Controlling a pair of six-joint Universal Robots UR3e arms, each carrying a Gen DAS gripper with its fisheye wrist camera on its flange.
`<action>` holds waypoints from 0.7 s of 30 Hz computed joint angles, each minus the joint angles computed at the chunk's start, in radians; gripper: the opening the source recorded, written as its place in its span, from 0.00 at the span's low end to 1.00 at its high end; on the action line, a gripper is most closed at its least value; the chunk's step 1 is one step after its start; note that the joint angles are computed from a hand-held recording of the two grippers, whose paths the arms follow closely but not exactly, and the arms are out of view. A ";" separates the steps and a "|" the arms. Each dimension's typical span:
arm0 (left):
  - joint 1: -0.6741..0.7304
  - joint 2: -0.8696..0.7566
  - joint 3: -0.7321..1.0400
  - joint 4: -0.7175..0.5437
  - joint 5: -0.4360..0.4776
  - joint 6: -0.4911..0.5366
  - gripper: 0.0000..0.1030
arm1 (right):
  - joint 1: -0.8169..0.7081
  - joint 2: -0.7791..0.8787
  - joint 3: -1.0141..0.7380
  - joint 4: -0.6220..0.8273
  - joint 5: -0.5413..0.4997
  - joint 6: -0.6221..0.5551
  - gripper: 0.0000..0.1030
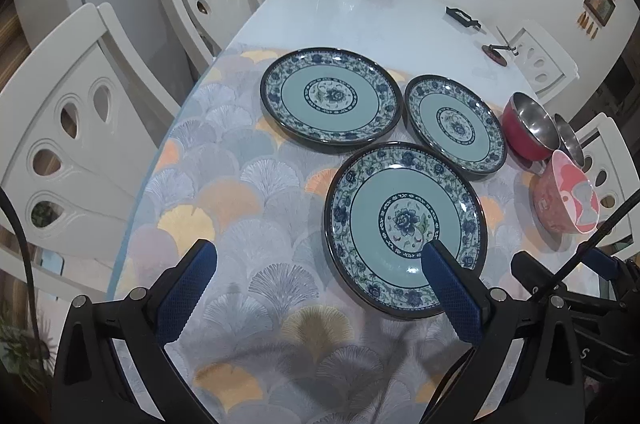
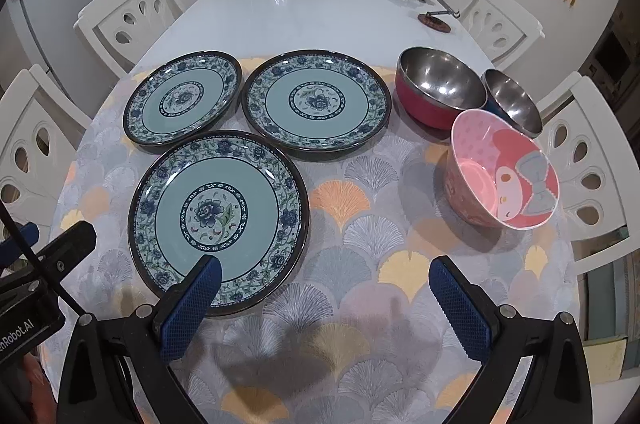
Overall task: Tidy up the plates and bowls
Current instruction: 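Grasp the rim of the nearest blue-and-white plate with the left tool while the right tool grips it too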
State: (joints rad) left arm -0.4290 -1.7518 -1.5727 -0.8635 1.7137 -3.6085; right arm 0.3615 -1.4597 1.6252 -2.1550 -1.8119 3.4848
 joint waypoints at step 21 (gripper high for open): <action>0.079 -0.193 0.090 0.040 -0.113 0.138 0.65 | -0.109 0.142 -0.030 -0.055 0.154 -0.091 0.72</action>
State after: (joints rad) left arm -0.3498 -1.9452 -1.4824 -0.8231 1.6010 -3.4703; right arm 0.2522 -1.3176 1.5953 -2.2098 -1.6576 3.3934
